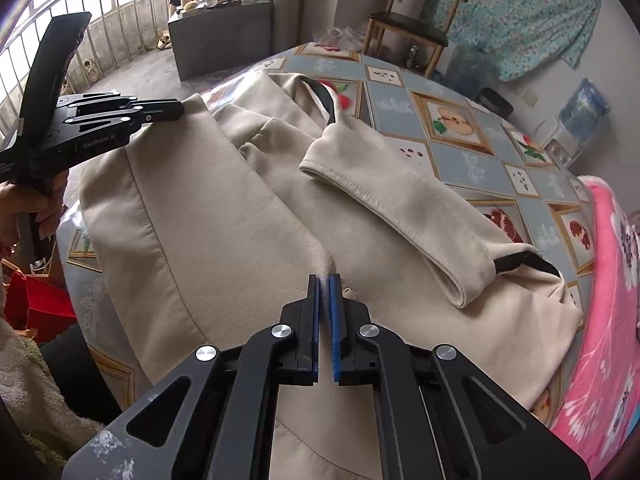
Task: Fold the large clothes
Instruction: 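Move both open grippers to the folded edge of the cream jacket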
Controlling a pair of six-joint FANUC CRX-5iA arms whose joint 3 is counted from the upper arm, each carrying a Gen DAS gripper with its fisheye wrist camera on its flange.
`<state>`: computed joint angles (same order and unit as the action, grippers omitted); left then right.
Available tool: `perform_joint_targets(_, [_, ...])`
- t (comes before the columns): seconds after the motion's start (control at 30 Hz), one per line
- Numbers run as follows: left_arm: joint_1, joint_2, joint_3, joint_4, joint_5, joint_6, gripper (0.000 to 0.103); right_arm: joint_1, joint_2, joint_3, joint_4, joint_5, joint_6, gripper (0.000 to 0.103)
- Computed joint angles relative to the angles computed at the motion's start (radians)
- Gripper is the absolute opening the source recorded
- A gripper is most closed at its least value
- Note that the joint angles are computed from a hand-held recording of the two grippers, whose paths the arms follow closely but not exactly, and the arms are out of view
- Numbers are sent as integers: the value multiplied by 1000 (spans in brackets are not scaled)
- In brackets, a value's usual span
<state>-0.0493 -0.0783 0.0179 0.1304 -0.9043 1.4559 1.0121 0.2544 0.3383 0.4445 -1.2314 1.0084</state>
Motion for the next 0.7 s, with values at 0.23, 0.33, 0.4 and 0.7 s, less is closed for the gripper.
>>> perform_joint_targets(0.23, [-23, -17, 14, -77, -11, 54, 18, -10, 14, -67, 41, 61, -79, 5])
perform_joint_targets(0.33, [-3, -52, -41, 42, 37, -31, 18, -15, -7, -91, 31, 88, -132, 6])
perform_joint_targets(0.4, [6, -26, -52, 154, -11, -114, 18, -30, -27, -101, 0, 114, -175, 8])
perform_joint_targets(0.7, [-15, 22, -28, 114, -69, -56, 18, -37, -298, -371, 208, 109, -596, 61])
